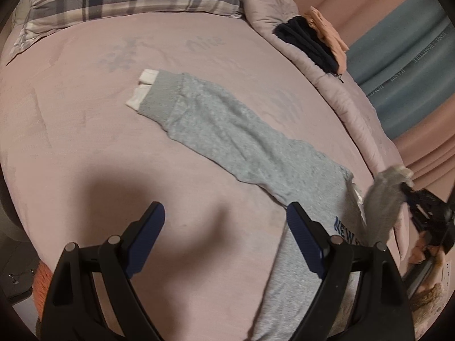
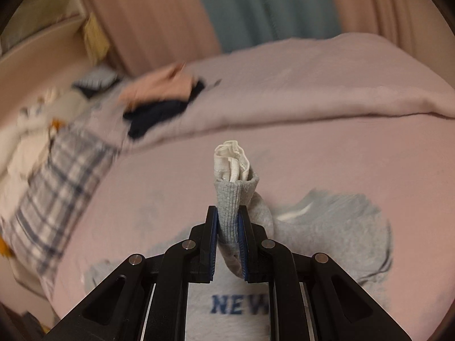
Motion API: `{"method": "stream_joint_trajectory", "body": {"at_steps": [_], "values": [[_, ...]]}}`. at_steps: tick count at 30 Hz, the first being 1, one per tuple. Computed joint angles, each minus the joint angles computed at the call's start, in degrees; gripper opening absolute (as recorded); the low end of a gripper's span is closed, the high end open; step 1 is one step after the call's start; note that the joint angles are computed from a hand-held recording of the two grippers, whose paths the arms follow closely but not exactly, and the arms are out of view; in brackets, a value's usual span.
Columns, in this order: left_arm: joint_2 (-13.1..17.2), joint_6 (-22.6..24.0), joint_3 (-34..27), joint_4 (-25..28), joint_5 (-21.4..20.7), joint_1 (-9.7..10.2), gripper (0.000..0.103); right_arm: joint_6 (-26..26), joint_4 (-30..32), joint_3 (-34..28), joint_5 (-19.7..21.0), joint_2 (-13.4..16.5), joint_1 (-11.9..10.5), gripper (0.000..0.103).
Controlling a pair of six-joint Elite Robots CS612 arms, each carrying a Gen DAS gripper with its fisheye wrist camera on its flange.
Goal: Fold small clothes
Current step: 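Lift the cuff with the right gripper and carry it across the shirt body, then lower the cuff onto the shirt body and open the right gripper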
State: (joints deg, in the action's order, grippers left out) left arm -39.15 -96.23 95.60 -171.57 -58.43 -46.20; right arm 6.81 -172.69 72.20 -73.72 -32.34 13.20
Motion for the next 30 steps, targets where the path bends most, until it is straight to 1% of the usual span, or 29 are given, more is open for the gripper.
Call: {"method": "stream_joint_trajectory", "body": {"at_steps": [3,5,7,10,11,15,16,17,18,19,21,24,25,26,27,30], "values": [[-0.04,-0.71,0.56,-0.2,-0.21,0.04,0.087,-1.15,4.77,-1.81,-0.23,1.67,1.5,0.015],[0.05,-0.95,0.74,-0.43,-0.77,0.07,0.087,-2.32,6.96,-2.46,-2.37,2.38,2.4,0.015],[0.15,-0.81,0.85,-0.73,-1.29,0.17,0.087,-3.7,9.43,-3.91,-5.66,3.7,3.62,0.015],[0.26,-0.67,0.83,-0.39,-1.83,0.15,0.087,-3.92,13.21,-5.03,-5.45,4.65,4.17,0.015],[0.35,-0.6,0.72,-0.21,-2.09,0.17,0.087,-4.48,13.6,-5.09,-6.51,4.87,4.51,0.015],[0.82,-0.08,0.09,-0.34,-3.03,0.29,0.087,-8.81,11.64,-4.37,-11.48,4.75,5.87,0.016],[0.94,0.26,-0.07,-0.48,-3.24,0.34,0.087,-9.7,11.58,-4.31,-11.45,4.75,6.05,0.024],[1.1,0.87,-0.42,-0.58,-3.59,0.39,0.087,-10.46,11.88,-4.07,-10.38,4.51,6.04,0.03],[1.2,1.37,-0.65,-0.74,-3.73,0.41,0.088,-10.7,12.08,-3.64,-9.69,4.27,5.88,0.047],[1.29,2.01,-0.9,-0.96,-3.87,0.46,0.088,-10.34,12.01,-3.11,-9.12,3.84,5.74,0.059],[1.45,3.8,-1.56,-1.6,-4.06,0.62,0.088,-9.73,11.6,-2.03,-7.24,2.99,5.09,0.062],[1.76,5.57,-2.69,-2.56,-3.72,0.95,0.089,-7.78,11.26,0.4,-0.89,0.73,3.02,0.063],[1.88,6.02,-3.07,-2.85,-3.77,1.06,0.089,-6.75,10.35,1.53,0.44,-0.07,2.32,0.065],[2.14,6.83,-3.62,-3.56,-3.95,1.22,0.089,-5.79,9.17,2.95,0.88,-1.04,1.57,0.067],[2.43,7.41,-4.17,-3.9,-4.12,1.33,0.089,-4.8,7.37,4.8,0.32,-2.18,0.73,0.068],[3.37,9.23,-6.26,-3.85,-5.31,1.72,0.089,-2.48,2.63,9.53,-3.06,-4.71,-1.54,0.068]]}}
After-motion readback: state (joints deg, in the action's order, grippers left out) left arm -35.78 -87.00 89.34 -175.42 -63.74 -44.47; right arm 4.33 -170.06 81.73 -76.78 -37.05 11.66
